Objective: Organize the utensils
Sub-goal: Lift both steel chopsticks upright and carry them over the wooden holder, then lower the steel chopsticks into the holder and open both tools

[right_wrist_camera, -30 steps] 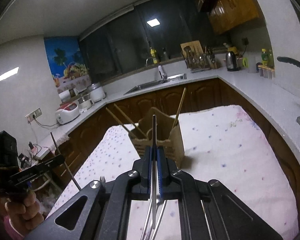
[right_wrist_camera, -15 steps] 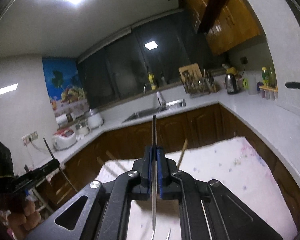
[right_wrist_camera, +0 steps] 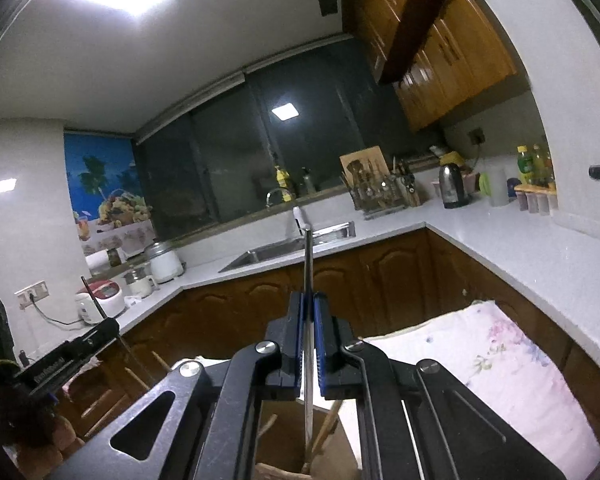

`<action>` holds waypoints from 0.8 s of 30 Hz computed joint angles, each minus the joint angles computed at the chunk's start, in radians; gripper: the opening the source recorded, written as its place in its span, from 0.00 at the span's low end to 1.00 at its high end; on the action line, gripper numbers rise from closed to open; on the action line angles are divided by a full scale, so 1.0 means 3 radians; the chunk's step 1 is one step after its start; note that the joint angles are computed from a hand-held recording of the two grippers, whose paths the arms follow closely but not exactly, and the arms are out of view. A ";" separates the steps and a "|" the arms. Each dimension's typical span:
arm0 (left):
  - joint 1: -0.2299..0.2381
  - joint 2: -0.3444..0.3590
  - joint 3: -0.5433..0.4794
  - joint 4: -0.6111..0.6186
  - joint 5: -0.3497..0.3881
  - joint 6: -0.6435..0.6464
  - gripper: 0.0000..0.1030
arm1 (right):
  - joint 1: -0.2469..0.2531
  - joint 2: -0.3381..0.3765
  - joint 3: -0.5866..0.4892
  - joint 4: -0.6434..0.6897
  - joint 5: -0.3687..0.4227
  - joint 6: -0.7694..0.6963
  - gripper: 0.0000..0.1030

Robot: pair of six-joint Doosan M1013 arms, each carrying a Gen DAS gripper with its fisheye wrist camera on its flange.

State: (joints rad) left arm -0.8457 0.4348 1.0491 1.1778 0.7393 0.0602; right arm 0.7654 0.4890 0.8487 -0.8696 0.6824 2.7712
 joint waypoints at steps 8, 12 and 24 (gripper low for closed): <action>0.0009 0.0226 -0.0133 -0.0191 -0.0054 0.0168 0.04 | -0.0002 0.0009 0.0179 -0.0042 -0.0003 0.0192 0.05; 0.0038 0.0303 -0.0244 -0.0433 -0.0008 0.0412 0.04 | -0.0014 0.0027 0.0184 0.0145 0.0010 0.0095 0.05; 0.0126 0.0241 -0.0398 -0.1099 0.0096 0.1065 0.04 | -0.0064 0.0085 0.0066 0.0823 0.0179 -0.0438 0.06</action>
State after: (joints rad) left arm -0.8078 0.5070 0.9298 0.8480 0.7679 0.3798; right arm 0.7461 0.5143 0.8686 -0.6227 0.7362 2.6399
